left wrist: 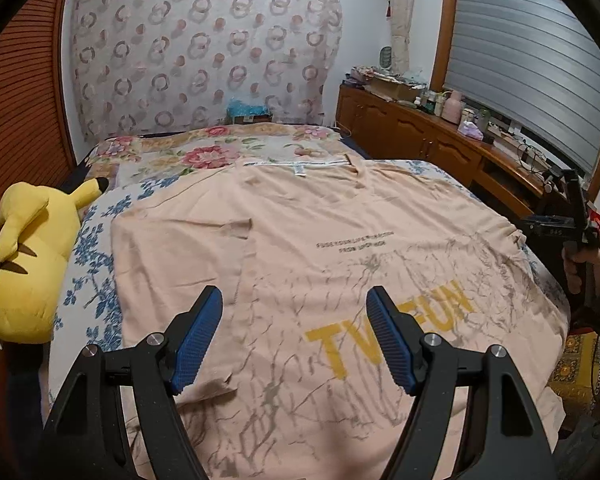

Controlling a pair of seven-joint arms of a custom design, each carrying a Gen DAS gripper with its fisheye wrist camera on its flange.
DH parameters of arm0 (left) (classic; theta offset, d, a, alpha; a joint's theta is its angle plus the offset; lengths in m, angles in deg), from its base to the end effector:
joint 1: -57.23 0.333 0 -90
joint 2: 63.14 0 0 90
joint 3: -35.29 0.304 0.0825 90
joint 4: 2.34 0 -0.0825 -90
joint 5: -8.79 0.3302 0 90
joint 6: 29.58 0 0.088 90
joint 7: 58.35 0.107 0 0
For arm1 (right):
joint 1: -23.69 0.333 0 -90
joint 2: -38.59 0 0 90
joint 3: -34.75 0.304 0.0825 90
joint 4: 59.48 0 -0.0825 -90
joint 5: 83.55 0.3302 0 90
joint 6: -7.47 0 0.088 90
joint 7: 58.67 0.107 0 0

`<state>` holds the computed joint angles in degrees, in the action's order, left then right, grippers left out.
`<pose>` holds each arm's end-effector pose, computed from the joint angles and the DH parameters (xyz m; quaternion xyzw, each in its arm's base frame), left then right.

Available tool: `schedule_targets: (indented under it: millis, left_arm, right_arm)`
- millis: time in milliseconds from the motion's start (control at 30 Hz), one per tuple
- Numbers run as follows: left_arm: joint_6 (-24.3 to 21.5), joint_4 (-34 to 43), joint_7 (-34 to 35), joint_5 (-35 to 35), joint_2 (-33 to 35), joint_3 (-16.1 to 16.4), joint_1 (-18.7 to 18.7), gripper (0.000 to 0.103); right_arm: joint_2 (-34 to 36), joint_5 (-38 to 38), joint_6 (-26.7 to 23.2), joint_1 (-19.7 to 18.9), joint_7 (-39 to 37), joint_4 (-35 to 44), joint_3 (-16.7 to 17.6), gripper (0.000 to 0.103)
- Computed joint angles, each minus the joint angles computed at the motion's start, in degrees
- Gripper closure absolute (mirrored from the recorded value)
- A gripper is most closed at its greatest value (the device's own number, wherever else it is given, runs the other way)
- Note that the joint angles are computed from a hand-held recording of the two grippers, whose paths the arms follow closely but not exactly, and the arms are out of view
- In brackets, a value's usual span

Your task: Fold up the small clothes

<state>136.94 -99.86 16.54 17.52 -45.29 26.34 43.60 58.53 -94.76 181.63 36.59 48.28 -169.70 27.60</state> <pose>0.5956 -0.2421 0.5334 -0.5593 0.7062 -0.3764 0.2163 0.6176 0.0857 0.4246 -0.6599 0.6495 -0.2595 0.2745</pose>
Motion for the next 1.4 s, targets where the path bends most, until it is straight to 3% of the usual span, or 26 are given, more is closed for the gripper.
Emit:
schedule_targets:
  millis: [133, 300, 367, 500, 600, 700, 800, 967, 1033, 1100, 1200, 1400]
  left_arm:
    - [-1.0, 2.8, 0.2, 0.2, 1.7, -0.1, -0.5, 0.028]
    - [-1.7, 4.3, 0.7, 0.1, 2.6, -0.3, -1.0, 0.028]
    - [-1.8, 4.5, 1.0, -0.2, 2.7, -0.5, -1.0, 0.028]
    - [-2.3, 4.4, 1.3, -0.8, 3.0, -0.7, -1.0, 0.028]
    - [-2.6, 4.2, 1.8, -1.7, 3.2, -1.2, -0.6, 0.028]
    - [-2.8, 3.9, 1.8, -2.2, 3.3, -1.1, -0.6, 0.028]
    - [-2.8, 3.5, 1.5, -2.3, 3.3, -0.9, -0.7, 0.028]
    - [-2.4, 2.6, 1.3, -2.5, 2.9, -0.8, -0.6, 0.028]
    - [-2.2, 2.1, 1.1, -2.5, 2.7, -0.8, -0.6, 0.028]
    - [-2.0, 1.7, 1.0, -2.6, 2.5, -0.9, -0.5, 0.028]
    - [-1.7, 1.3, 0.9, -2.6, 2.3, -0.8, -0.4, 0.028]
    - [-1.3, 0.3, 0.5, -2.4, 1.6, -0.6, -0.2, 0.028]
  right_arm:
    - [0.8, 3.2, -1.8, -3.0, -2.2, 1.1, 2.8, 0.028]
    - [3.0, 11.1, -4.9, -8.2, -8.6, 4.9, 9.0, 0.028]
    - [3.1, 13.4, -5.1, -8.9, -10.4, 5.1, 9.7, 0.029]
    - [3.0, 17.9, -5.1, -10.8, -14.2, 4.6, 11.7, 0.036]
    - [2.7, 21.0, -4.3, -11.7, -17.0, 3.7, 13.0, 0.049]
    - [2.3, 21.1, -3.4, -10.2, -17.8, 3.0, 11.6, 0.070]
    - [1.2, 13.9, -1.4, -3.0, -11.4, 1.3, 3.2, 0.092]
    - [-0.7, 9.7, 3.4, -1.2, -8.2, -0.9, 1.8, 0.097]
    - [-1.9, 10.6, 4.4, -3.8, -10.6, -1.0, 5.8, 0.097]
    - [-2.3, 10.1, 5.2, -3.3, -11.5, -0.2, 6.7, 0.097]
    - [-2.7, 11.4, 5.1, -4.8, -15.1, 1.4, 11.2, 0.097]
    - [0.0, 20.5, 1.1, -10.3, -29.6, 7.8, 26.2, 0.097]
